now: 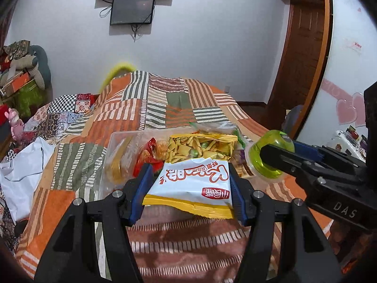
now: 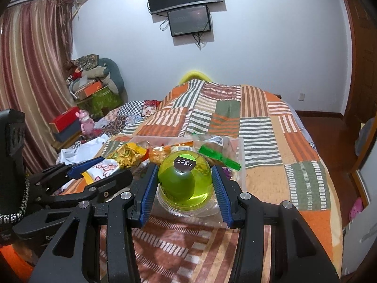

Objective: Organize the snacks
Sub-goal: 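Carry the yellow snack bag with the left gripper while the right gripper carries the jelly cup over the box, then open the left gripper over the box while the right gripper releases the jelly cup into it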

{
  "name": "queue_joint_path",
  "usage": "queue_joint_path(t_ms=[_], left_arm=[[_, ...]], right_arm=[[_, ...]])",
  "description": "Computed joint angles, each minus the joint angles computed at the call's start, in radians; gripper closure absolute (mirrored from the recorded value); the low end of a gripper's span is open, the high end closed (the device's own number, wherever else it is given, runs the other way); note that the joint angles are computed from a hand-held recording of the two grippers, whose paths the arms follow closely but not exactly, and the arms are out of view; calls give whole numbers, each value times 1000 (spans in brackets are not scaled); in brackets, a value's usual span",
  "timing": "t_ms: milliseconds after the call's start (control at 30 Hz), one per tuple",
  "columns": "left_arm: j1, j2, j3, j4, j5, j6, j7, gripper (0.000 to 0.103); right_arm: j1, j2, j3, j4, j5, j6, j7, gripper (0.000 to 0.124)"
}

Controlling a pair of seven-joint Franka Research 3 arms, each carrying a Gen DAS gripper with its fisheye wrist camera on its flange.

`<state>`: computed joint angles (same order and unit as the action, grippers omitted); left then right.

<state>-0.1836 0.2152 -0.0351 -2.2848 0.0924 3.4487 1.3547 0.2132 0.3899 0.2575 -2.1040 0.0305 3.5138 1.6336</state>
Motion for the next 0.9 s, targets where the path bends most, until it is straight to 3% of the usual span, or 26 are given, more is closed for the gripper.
queue_joint_path(t_ms=[300, 400, 467, 633, 767, 900], left_arm=[[40, 94, -19, 114, 64, -59, -57, 43], [-41, 120, 64, 143, 47, -64, -51, 43], [-86, 135, 108, 158, 28, -65, -46, 43], [-36, 168, 69, 192, 55, -78, -75, 42], [-87, 175, 119, 193, 50, -68, -70, 39], [-125, 169, 153, 186, 42, -75, -59, 37]], right_arm=[[-3, 62, 1, 79, 36, -59, -7, 81], [55, 73, -53, 98, 89, -70, -43, 81], [57, 79, -53, 105, 109, -74, -55, 81], [62, 97, -56, 126, 148, -85, -75, 81], [72, 101, -64, 135, 172, -98, -93, 80], [150, 99, -137, 144, 229, -109, -130, 80]])
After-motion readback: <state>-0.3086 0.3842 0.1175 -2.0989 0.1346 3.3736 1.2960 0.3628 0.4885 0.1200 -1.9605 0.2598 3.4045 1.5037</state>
